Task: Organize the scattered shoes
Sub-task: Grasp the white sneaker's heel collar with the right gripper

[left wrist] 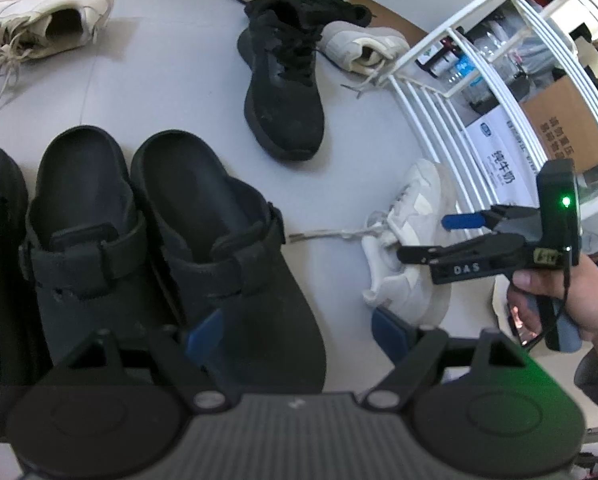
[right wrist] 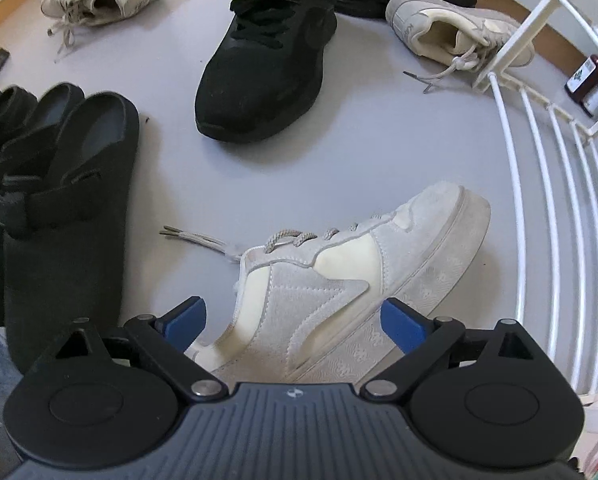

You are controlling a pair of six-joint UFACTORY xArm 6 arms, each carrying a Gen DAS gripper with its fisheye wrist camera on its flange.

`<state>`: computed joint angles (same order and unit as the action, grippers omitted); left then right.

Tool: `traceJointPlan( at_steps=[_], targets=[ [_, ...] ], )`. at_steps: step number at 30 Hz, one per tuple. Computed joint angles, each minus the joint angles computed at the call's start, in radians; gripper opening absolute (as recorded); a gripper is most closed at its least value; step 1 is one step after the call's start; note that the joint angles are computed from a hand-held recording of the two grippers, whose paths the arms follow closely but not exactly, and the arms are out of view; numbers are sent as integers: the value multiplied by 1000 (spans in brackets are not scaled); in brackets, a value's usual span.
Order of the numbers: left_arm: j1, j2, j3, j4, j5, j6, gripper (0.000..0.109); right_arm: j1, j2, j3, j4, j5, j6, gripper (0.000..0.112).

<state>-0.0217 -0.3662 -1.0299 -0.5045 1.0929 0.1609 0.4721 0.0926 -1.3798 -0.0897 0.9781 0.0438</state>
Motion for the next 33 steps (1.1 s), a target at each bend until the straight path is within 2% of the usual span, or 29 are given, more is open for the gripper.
traceJointPlan(
  at_steps=[1, 7, 15, 21, 27, 29, 31, 33],
  targets=[
    [0, -3, 3, 1, 1, -3, 84, 7, -9, 13, -29, -9, 13, 88],
    [-2, -4, 14, 1, 9, 1, 84, -6, -79, 106, -34, -67, 64, 83],
    [-15, 4, 14, 7, 10, 3, 84, -51, -174, 189, 78, -77, 103, 56],
    [-27, 5, 18, 11, 4, 0, 84, -66, -214, 231, 32, -50, 135, 53],
    [-48, 10, 20, 22, 1, -7, 84, -105, -259, 301, 24, -60, 200, 42],
    [-56, 12, 19, 24, 2, -7, 84, -147, -273, 333, 70, -54, 253, 37],
    [-67, 14, 20, 29, -3, -12, 84, -181, -283, 363, 144, -81, 274, 37],
    [-77, 15, 22, 37, -12, -17, 84, -184, -282, 371, 156, -98, 281, 37]
  ],
)
